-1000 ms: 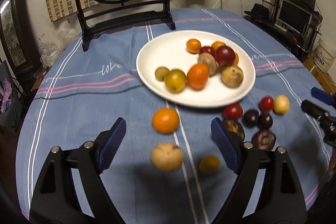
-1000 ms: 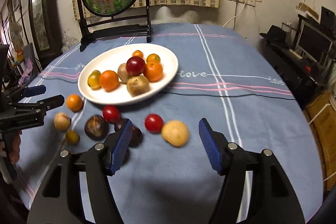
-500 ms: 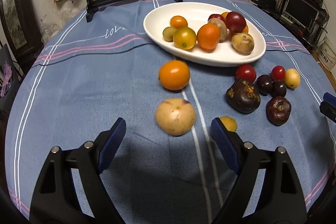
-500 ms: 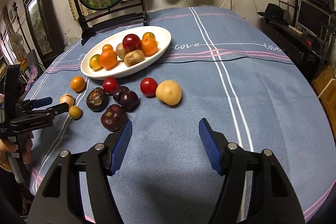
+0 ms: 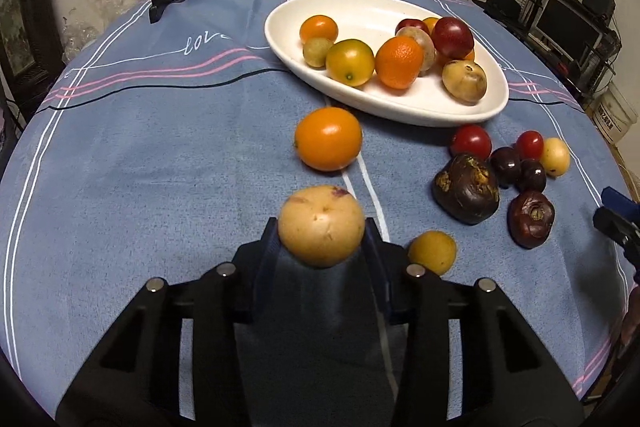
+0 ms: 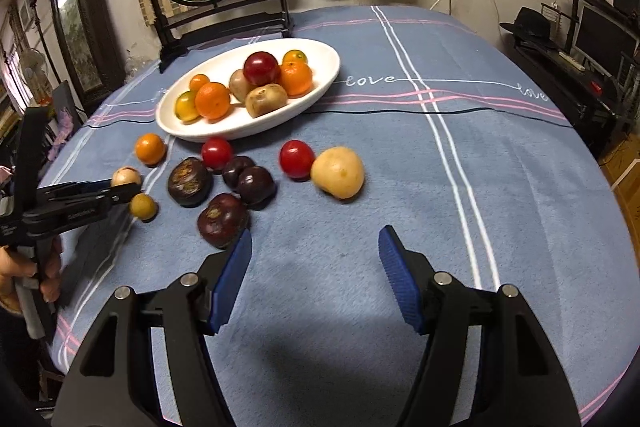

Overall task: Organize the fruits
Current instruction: 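Grasp a pale potato with the left gripper while the right grasps a yellow potato, then carry both potatoes onto the white plate and open both grippers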

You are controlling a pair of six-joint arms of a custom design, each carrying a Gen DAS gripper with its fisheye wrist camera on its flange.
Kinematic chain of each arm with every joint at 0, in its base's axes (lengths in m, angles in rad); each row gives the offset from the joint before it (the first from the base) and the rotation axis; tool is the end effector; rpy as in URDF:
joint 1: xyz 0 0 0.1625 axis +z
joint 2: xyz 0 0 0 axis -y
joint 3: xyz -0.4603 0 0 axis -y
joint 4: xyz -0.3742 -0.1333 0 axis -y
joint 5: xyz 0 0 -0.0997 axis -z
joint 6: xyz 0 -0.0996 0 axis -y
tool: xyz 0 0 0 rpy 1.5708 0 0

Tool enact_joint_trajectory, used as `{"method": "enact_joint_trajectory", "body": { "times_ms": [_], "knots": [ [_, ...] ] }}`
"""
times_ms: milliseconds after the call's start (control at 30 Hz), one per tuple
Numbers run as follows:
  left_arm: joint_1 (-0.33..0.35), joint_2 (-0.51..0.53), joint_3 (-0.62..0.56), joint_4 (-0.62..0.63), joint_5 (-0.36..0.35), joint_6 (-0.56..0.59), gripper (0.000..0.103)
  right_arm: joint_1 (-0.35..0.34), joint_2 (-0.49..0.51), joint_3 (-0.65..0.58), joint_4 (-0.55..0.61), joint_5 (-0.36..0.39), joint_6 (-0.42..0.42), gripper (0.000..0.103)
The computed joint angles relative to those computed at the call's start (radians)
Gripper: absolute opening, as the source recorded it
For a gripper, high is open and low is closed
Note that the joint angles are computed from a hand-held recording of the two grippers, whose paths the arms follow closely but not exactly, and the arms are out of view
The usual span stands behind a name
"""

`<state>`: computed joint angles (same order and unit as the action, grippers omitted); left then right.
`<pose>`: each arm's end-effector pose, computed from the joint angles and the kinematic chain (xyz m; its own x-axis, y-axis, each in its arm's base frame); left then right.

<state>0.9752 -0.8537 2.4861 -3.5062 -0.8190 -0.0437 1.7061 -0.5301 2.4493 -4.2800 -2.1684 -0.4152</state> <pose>-0.0557 -0.4410 0.0963 -0.7417 0.2063 -0.6382 0.5035 0.7999 -0.3266 0.1302 -0.3840 0.0564 -0.7606 -0.0210 0.6489 -0.4390 0.7529 -0.4903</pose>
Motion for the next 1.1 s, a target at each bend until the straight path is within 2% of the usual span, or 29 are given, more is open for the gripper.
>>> {"method": "enact_joint_trajectory", "body": {
  "times_ms": [67, 100, 200, 367, 433, 533, 600, 667, 933, 1100],
  "knots": [
    [-0.002, 0.001, 0.003, -0.007, -0.008, 0.002, 0.042, 0.017, 0.003, -0.048, 0.055, -0.086, -0.03, 0.066],
    [0.0, 0.0, 0.001, -0.006, -0.011, 0.001, 0.042, 0.017, 0.003, -0.064, 0.077, -0.102, -0.043, 0.066],
    [-0.001, 0.002, 0.0, -0.002, -0.006, -0.004, 0.042, 0.003, -0.018, -0.107, 0.179, -0.108, -0.047, 0.066],
    [-0.01, 0.009, -0.001, 0.007, 0.016, -0.005, 0.042, -0.011, -0.022, -0.17, 0.287, -0.119, -0.044, 0.066],
    [-0.009, 0.008, -0.001, 0.007, 0.013, -0.006, 0.042, -0.013, -0.021, -0.191, 0.324, -0.13, -0.04, 0.056],
    [-0.009, 0.007, -0.001, 0.008, 0.012, -0.007, 0.042, -0.023, -0.025, -0.21, 0.357, -0.117, -0.024, 0.051],
    [-0.009, 0.007, -0.001, 0.008, 0.012, -0.007, 0.042, -0.028, -0.033, -0.211, 0.37, -0.094, -0.013, 0.044],
    [-0.009, 0.007, -0.001, 0.009, 0.012, -0.008, 0.042, -0.028, -0.029, -0.208, 0.346, -0.09, -0.027, 0.04],
    [-0.006, 0.005, 0.002, -0.002, 0.003, -0.006, 0.042, -0.035, -0.063, -0.145, 0.288, -0.039, 0.011, 0.039],
    [-0.02, -0.003, 0.019, -0.029, 0.018, 0.002, 0.042, -0.011, -0.082, -0.1, 0.214, -0.015, -0.015, 0.039]
  ]
}}
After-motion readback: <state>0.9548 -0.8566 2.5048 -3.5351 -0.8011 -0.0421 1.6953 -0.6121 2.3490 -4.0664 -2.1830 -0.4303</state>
